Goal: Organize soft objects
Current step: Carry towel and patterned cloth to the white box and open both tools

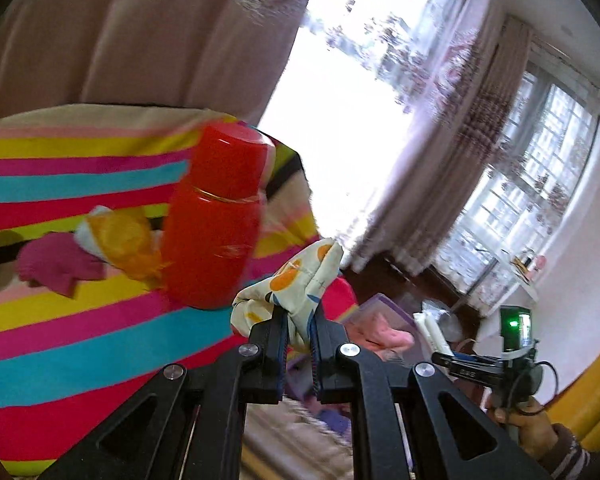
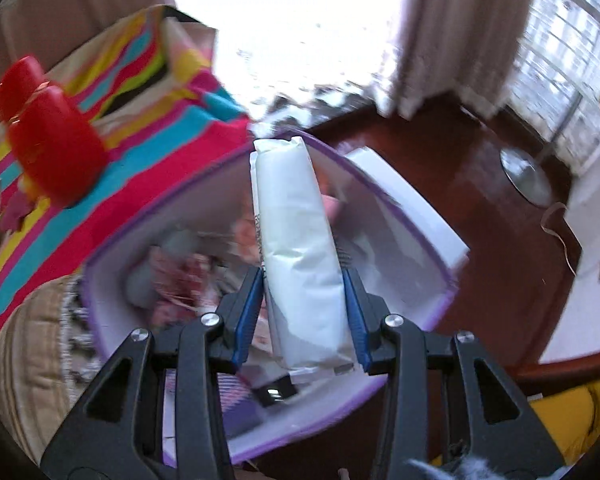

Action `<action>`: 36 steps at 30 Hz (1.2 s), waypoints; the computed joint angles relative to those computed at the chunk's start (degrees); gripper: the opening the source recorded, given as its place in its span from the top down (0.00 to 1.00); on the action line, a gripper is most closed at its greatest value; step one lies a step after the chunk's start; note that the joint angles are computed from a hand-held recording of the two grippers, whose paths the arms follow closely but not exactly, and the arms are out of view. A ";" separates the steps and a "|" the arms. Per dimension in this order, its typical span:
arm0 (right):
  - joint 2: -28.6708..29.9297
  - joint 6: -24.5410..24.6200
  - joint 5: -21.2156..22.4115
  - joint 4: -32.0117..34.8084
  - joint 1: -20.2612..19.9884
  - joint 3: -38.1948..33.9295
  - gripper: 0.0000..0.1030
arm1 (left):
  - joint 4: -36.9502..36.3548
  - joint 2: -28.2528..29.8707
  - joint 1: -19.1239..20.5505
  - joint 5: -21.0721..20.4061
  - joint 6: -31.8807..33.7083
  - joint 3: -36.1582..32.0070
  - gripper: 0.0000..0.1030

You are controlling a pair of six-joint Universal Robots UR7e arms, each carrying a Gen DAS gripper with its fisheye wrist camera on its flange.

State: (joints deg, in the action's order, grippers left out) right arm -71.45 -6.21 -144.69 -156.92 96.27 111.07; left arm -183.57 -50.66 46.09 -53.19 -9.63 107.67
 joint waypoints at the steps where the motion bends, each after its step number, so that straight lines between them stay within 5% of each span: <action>1: -0.43 0.70 -0.42 0.41 -0.50 0.12 0.56 | 0.84 0.77 0.01 -0.93 -0.17 -0.91 0.90; 8: -2.05 4.74 -2.77 3.68 -3.21 -0.23 0.55 | 6.66 5.20 0.39 -6.25 -0.41 -6.55 0.90; 17: -4.01 4.48 -1.53 1.05 -4.33 -0.33 0.40 | 17.47 11.03 1.38 -14.79 -2.52 -14.10 0.90; 24: -3.66 0.12 -3.32 -6.98 -3.96 -0.91 0.35 | 30.13 17.89 1.73 -22.37 -4.10 -23.45 0.90; 30: -3.97 -3.59 -5.34 -13.05 -3.84 -1.73 0.32 | 33.41 23.20 1.58 -28.58 -3.32 -29.91 0.90; 32: -4.37 -3.31 -5.38 -13.08 -4.13 -1.97 0.32 | 32.85 25.36 1.70 -30.98 -2.68 -32.40 0.81; 34: -4.62 -3.00 -5.26 -12.69 -4.38 -2.13 0.32 | 35.33 26.93 1.91 -32.77 -2.93 -34.76 0.50; 36: -4.65 -2.80 -5.11 -12.09 -4.57 -2.20 0.32 | 35.49 27.04 1.98 -31.54 -3.68 -34.67 0.39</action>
State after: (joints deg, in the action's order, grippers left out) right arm -76.10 -9.01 -149.80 -169.01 91.70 108.87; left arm -148.09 -23.61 48.07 -84.73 -13.31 73.01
